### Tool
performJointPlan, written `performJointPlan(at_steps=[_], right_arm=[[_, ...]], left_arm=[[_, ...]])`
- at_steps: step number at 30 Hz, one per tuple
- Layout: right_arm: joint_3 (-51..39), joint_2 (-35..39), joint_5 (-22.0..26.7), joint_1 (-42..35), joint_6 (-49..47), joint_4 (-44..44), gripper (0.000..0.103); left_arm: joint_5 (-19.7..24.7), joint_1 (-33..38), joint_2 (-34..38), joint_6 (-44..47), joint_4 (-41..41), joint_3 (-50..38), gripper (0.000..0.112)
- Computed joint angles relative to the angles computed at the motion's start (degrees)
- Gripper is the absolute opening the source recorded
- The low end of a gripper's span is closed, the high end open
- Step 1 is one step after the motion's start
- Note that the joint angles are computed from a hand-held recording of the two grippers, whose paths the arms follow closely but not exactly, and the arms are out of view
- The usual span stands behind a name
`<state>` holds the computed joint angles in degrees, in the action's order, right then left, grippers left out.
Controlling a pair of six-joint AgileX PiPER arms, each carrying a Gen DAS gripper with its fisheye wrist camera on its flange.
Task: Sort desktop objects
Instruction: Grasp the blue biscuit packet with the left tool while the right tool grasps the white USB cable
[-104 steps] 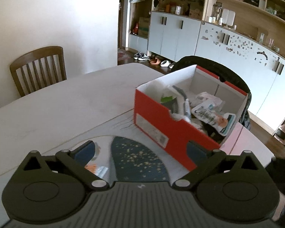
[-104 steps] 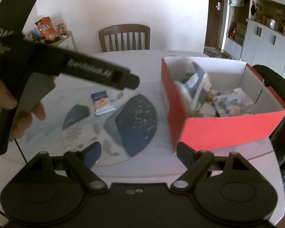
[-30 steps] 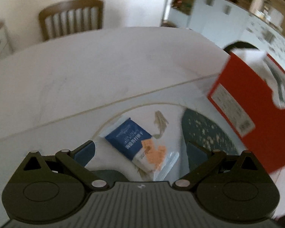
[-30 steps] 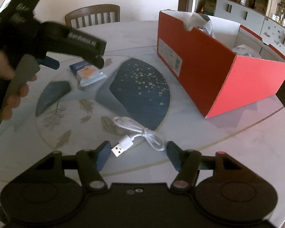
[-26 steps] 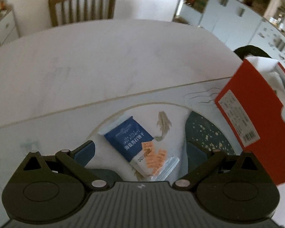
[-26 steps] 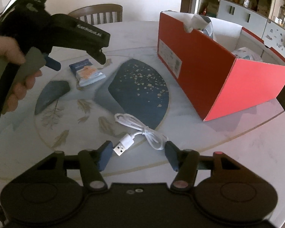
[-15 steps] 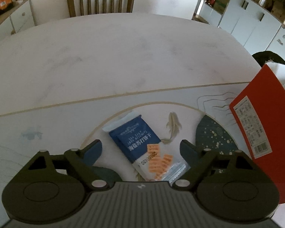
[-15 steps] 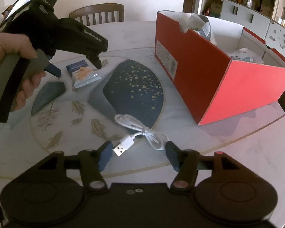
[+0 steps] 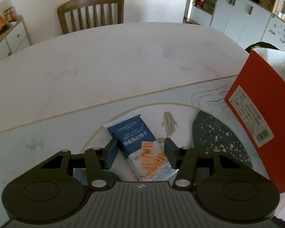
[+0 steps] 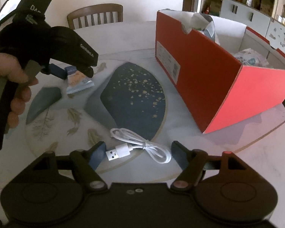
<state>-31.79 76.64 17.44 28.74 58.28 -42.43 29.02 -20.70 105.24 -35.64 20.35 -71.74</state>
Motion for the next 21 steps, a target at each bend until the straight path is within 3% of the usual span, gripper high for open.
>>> performJointPlan(at_steps=[7,14,19,21], right_arm=[[0.0,-1.4,-0.8,-2.7,-10.8,9.2,0.059],[0.0,-4.1,0.2,-5.5,-22.0,19.2,0.057],[0.2,-6.7,1.4,-8.6,-35.4,30.9,0.057],[0.8,-7.2,1.5,-8.7,-35.5,30.1,0.057]], left_arm=[[-3.2,0.7,-1.2,4.7,-3.2,2.5,0.046],[-5.3,1.4,-3.5,11.1,-8.7,5.9,0.044],[-6.5,2.2,-6.4,18.3,-15.4,9.7,0.042],[-6.8,2.2,-7.5,20.3,-17.3,11.1,0.042]])
